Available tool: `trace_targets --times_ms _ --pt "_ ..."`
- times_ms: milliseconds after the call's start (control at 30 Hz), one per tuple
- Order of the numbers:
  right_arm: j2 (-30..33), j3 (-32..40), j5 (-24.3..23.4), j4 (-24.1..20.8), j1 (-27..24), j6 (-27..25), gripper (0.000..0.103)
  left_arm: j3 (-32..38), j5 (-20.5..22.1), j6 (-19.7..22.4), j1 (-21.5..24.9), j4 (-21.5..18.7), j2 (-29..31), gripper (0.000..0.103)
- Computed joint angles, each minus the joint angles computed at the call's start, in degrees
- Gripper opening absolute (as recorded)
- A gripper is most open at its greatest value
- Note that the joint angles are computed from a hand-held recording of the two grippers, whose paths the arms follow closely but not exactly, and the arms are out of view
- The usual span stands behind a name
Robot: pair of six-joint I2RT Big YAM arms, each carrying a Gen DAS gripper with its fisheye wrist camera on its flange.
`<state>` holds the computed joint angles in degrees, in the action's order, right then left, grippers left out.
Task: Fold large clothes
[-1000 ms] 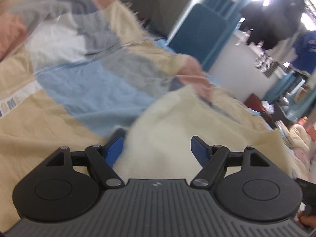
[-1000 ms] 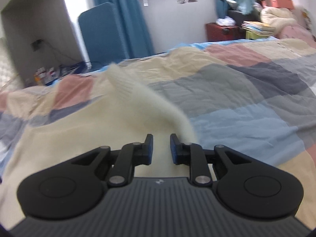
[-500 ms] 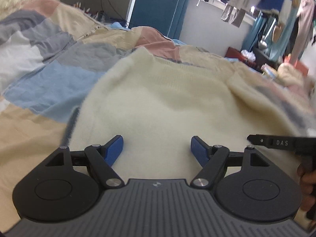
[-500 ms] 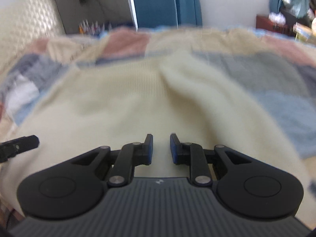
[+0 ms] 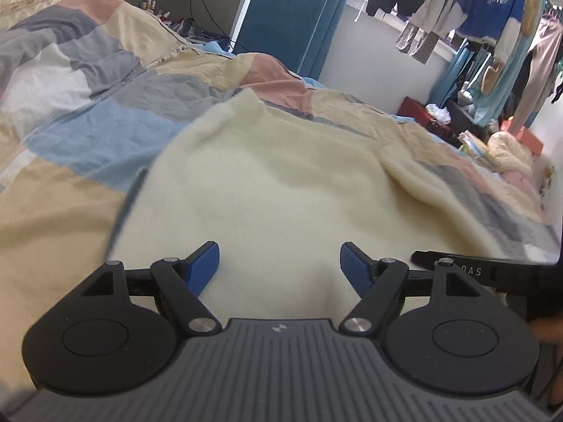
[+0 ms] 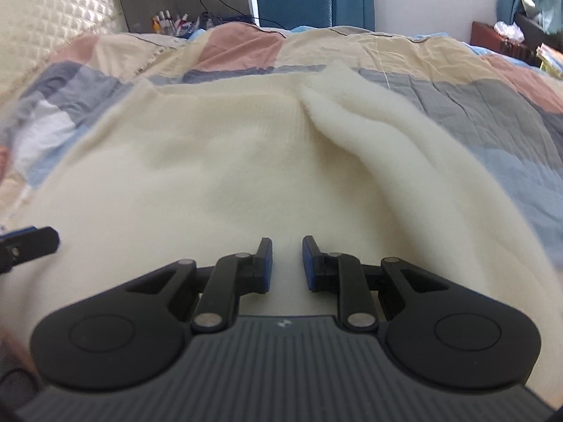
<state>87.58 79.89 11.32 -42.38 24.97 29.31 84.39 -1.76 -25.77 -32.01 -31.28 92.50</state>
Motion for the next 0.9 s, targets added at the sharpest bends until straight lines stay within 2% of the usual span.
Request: trace_targets --times_ms 167,300,500,600,633,667,700,833,900 --pt "-7.6 -6.0 -2.0 3.0 2.1 5.3 0.023 -4.6 -0.2 -4.6 -3.1 0.2 -5.3 0.080" --pt "-12.8 -10.2 -3.3 3.9 3.1 11.1 0.023 -9.2 2.4 -9.9 -5.0 1.8 -9.1 0.080" --pt "-16.9 -15.4 -10.5 4.6 2.6 22.3 0.024 -12.0 2.8 -13.3 -5.8 1.0 -11.2 0.080" --pt "-16.8 -16.5 -13.7 5.9 2.2 26.7 0.025 -11.8 5.0 -16.4 -4.7 -0.1 -10.6 0.080" --pt "-16.5 -16.7 -14.3 6.5 2.0 27.8 0.044 -11.8 6.4 -17.6 -4.0 -0.1 -10.3 0.080" --pt "-16.5 -17.0 -14.6 7.2 2.0 29.2 0.080 -12.0 7.6 -18.8 -3.4 -0.3 -10.1 0.081" --pt "-16.7 -17.7 -15.1 8.4 2.0 31.3 0.093 -12.0 8.6 -19.7 -2.8 -0.5 -9.8 0.083" --pt "-15.5 -19.7 -19.9 13.6 1.0 38.1 0.093 -12.6 13.6 -24.5 -0.5 0.9 -8.8 0.085" --pt "-14.1 -19.6 -21.1 14.7 0.6 40.9 0.093 -13.4 16.0 -26.9 0.4 2.4 -8.6 0.089"
